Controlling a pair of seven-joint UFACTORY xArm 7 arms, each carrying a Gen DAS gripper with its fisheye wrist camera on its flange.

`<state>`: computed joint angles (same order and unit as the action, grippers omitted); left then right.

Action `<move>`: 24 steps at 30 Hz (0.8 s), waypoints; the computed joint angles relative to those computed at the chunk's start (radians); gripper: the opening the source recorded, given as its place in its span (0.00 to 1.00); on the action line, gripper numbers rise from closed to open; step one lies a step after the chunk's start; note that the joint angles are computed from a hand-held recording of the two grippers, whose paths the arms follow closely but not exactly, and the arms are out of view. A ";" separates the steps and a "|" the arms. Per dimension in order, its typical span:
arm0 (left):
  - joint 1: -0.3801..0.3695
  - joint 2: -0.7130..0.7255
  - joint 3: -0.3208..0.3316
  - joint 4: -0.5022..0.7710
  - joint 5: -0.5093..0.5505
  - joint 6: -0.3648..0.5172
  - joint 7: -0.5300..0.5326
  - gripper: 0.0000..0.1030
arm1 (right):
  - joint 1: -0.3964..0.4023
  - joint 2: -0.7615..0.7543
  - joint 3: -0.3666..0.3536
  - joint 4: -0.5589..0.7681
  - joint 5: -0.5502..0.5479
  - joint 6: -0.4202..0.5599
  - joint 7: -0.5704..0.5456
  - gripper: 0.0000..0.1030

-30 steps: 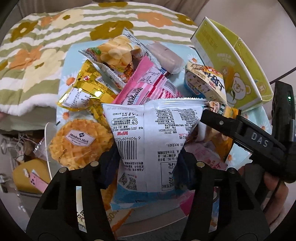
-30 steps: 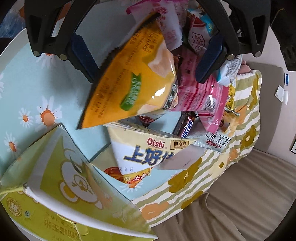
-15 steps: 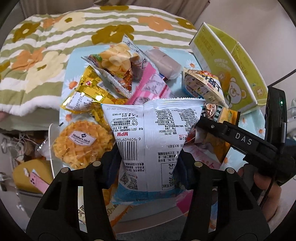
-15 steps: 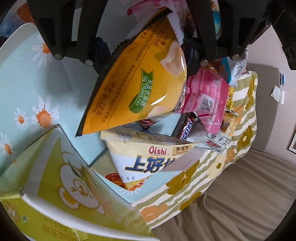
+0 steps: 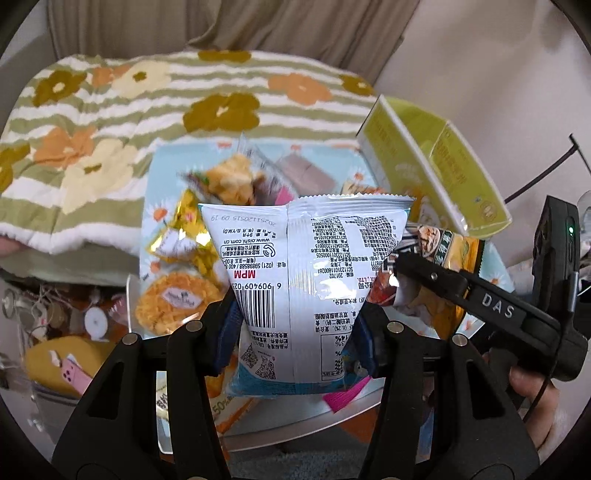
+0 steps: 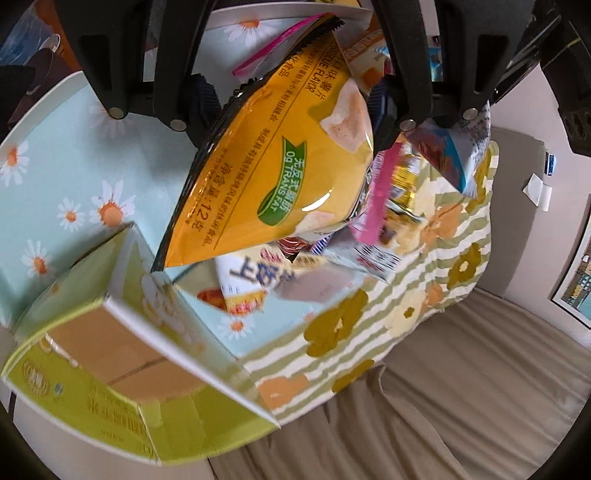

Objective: Organize snacks
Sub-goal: 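Carry both bags over the yellow box and open both tools to drop them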

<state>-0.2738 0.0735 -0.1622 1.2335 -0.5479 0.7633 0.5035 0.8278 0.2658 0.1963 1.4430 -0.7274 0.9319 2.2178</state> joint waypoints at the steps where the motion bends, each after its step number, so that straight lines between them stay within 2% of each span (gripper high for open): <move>1: 0.001 -0.005 -0.001 0.008 -0.014 0.000 0.010 0.47 | 0.005 -0.002 0.000 0.015 -0.006 0.023 -0.009 0.58; 7: -0.018 0.006 -0.015 0.087 -0.032 -0.025 0.015 0.47 | 0.011 -0.049 0.011 0.068 -0.048 0.153 -0.096 0.58; 12: -0.055 0.038 -0.037 0.160 0.021 -0.075 -0.039 0.47 | -0.031 -0.145 0.036 0.019 -0.084 0.193 -0.177 0.58; 17: -0.124 0.098 -0.063 0.243 0.144 -0.140 -0.197 0.47 | -0.123 -0.289 0.064 -0.112 -0.083 0.145 -0.282 0.58; 20: -0.191 0.147 -0.072 0.303 0.252 -0.183 -0.349 0.47 | -0.177 -0.388 0.071 -0.203 -0.052 0.109 -0.370 0.58; 24: -0.296 0.244 -0.072 0.431 0.404 -0.193 -0.542 0.47 | -0.232 -0.553 0.050 -0.357 0.026 0.056 -0.508 0.58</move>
<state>-0.5693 0.3177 -0.2346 1.6642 -0.1441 0.5707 -0.0382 0.5954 -0.2869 0.2465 1.0857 -0.7015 0.9876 1.7097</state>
